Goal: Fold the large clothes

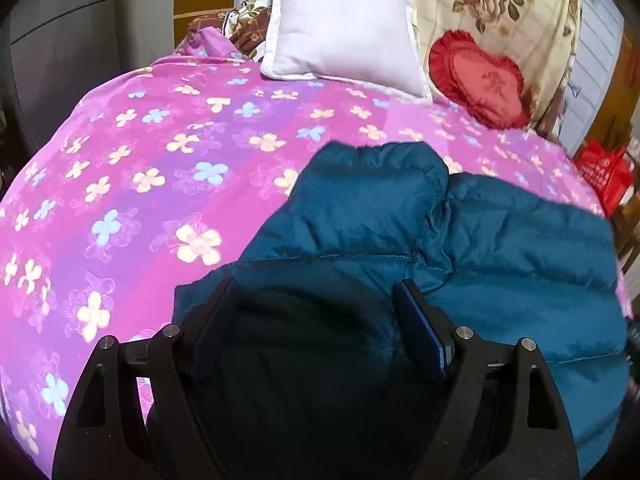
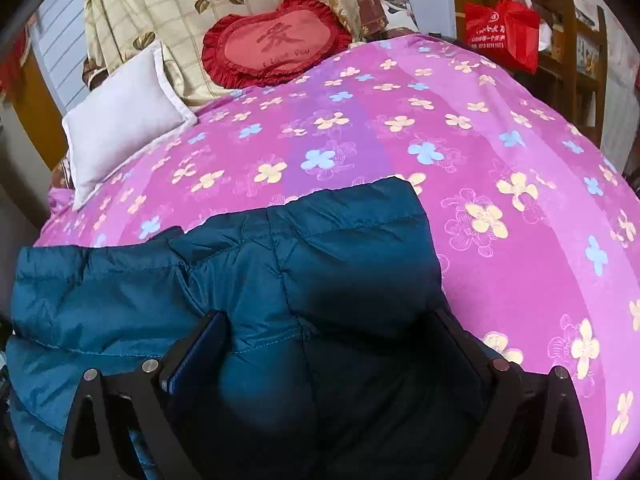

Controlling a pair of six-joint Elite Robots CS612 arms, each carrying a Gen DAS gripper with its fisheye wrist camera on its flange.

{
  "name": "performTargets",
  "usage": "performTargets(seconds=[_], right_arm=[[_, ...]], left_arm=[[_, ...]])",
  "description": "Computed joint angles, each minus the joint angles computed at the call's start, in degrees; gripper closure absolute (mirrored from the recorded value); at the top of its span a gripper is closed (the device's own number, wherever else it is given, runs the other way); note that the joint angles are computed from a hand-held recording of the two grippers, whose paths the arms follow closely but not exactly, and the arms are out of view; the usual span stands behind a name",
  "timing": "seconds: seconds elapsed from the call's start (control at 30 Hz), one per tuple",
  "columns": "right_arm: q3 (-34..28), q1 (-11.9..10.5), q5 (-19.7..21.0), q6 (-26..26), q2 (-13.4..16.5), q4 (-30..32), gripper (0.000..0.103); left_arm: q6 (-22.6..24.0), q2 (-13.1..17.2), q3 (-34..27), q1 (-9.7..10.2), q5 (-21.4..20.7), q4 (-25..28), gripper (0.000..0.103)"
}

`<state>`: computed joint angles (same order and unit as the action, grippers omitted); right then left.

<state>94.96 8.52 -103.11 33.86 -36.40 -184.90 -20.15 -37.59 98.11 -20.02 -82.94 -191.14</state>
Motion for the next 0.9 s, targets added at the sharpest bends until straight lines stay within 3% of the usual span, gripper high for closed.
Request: performTargets(seconds=[0.27, 0.43, 0.5, 0.67, 0.8, 0.9], right_arm=[[0.4, -0.4, 2.4, -0.5, 0.1, -0.6, 0.000], [0.6, -0.8, 4.2, -0.9, 0.3, -1.9, 0.000], [0.7, -0.8, 4.1, -0.8, 0.5, -2.6, 0.000], [1.3, -0.1, 2.2, -2.2, 0.4, -6.0, 0.000], [1.5, 2.4, -3.4, -7.8, -1.2, -8.3, 0.000], [0.7, 4.4, -3.4, -9.3, -2.3, -6.3, 0.000]], left_arm=[[0.7, 0.7, -0.3, -0.41, 2.6, 0.4, 0.020], [-3.9, 1.0, 0.5, -0.84, 6.7, 0.2, 0.020], [-6.6, 0.8, 0.9, -0.79, 8.0, 0.6, 0.020], [-4.8, 0.0, 1.5, -0.82, 7.9, -1.5, 0.021], [1.2, -1.8, 4.2, -1.23, 2.6, -15.6, 0.021], [7.7, -2.9, 5.1, -2.06, -3.7, -16.7, 0.021]])
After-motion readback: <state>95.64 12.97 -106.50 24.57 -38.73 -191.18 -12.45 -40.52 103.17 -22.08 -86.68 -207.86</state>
